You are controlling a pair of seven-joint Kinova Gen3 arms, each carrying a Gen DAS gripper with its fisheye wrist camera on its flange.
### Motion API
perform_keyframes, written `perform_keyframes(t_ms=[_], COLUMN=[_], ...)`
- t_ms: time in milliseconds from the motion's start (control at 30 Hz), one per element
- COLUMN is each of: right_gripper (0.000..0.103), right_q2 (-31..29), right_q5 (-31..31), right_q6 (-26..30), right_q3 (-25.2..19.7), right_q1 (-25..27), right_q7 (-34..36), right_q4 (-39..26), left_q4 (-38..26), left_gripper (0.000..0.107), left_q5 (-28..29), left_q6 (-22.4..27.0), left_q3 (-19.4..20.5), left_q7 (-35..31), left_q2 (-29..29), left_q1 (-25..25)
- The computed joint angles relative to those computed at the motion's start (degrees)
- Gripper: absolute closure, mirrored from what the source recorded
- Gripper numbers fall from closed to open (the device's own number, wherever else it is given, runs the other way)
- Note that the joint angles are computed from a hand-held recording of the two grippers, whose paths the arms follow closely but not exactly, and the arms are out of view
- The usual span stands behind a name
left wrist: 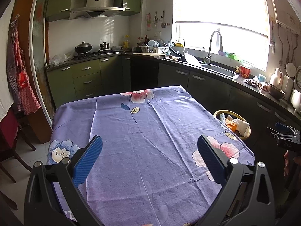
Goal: Collect trash
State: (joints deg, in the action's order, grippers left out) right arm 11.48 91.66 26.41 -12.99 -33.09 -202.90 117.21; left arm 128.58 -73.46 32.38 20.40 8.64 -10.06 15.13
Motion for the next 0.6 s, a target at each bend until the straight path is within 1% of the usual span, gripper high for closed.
perform_keyframes(t_ms=[133,200,267,300,367,500,600], right_gripper=[0.005,0.005,0.005,0.005,0.005,0.005,0.005], right_q2=[0.0,0.0,0.1,0.2,0.2,0.4,0.6], right_q5=[-0.1,-0.1,-0.4,-0.4,-0.3,-0.2,-0.1], right_q6=[0.1,0.0,0.1,0.0,-0.2,-0.2,-0.2], right_q3=[0.0,0.0,0.0,0.1,0.1,0.1,0.2], right_q1=[0.0,0.0,-0.1,0.0,0.0,0.0,0.0], right_q7=[0.1,0.1,0.4,0.5,0.5,0.4,0.6], right_q4=[0.0,0.0,-0.1,-0.3,-0.3,-0.4,-0.5], left_q4=[0.2,0.7,1.2,1.3,0.9,0.2,0.4], left_gripper=[0.011,0.011,0.011,0.011,0.011,0.011,0.011], left_q5=[0.2,-1.1,-3.7,-4.0,-3.9,-2.5,-2.6], left_q6=[-1.3,-1.9,-0.7,0.1,1.2,1.2,-0.6], left_q3=[-0.6,-0.4,0.8,0.8,0.5,-0.9,-2.2], left_q7=[0.3,2.0,4.7,5.0,4.9,2.8,2.0], left_q2=[-0.1,-0.4,-0.3,-0.1,0.4,1.2,1.2], left_q1=[-0.3,-1.0,-1.3,-0.9,0.0,1.0,0.9])
